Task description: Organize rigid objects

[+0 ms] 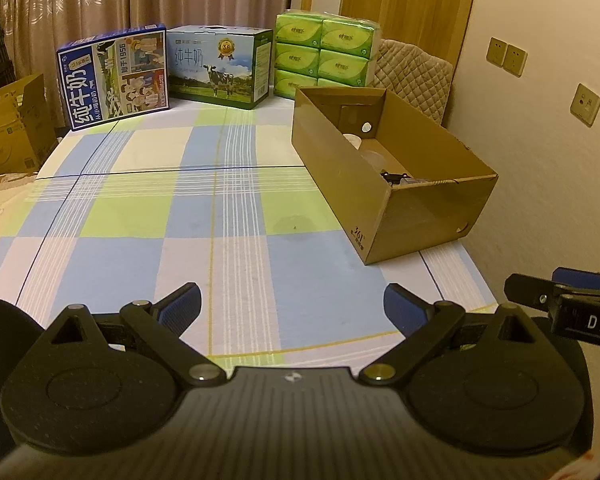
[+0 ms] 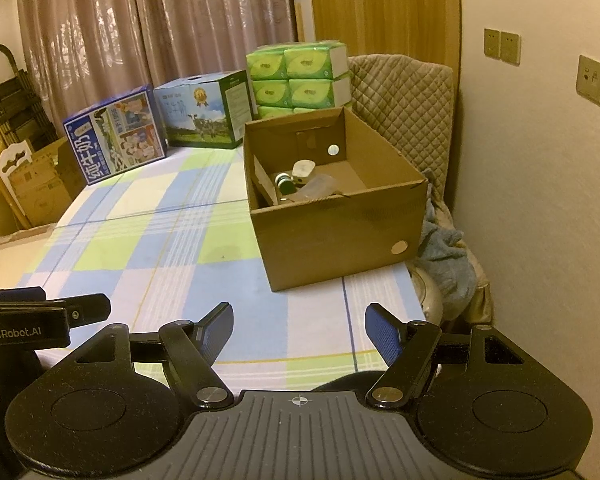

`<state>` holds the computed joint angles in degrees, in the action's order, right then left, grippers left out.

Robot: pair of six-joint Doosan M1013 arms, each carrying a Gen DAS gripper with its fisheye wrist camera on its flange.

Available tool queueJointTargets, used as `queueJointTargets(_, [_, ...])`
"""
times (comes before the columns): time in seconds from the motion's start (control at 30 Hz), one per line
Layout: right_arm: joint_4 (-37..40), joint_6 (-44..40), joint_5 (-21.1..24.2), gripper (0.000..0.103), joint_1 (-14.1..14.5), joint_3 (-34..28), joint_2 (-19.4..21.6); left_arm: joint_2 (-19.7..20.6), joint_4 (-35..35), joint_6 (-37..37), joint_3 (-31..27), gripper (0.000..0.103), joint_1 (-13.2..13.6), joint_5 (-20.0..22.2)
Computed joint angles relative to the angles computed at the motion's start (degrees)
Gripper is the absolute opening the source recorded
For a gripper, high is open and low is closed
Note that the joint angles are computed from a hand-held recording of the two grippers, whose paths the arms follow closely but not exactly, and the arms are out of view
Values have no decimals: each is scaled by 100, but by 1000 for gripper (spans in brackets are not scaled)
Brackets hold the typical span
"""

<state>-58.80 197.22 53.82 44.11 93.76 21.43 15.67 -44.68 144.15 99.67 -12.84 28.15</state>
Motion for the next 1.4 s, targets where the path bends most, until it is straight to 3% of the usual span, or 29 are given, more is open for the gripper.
queueJointTargets(1.4, [20,-26,4,70,3,-58,30,9,-10,72,-15,96,-17,13])
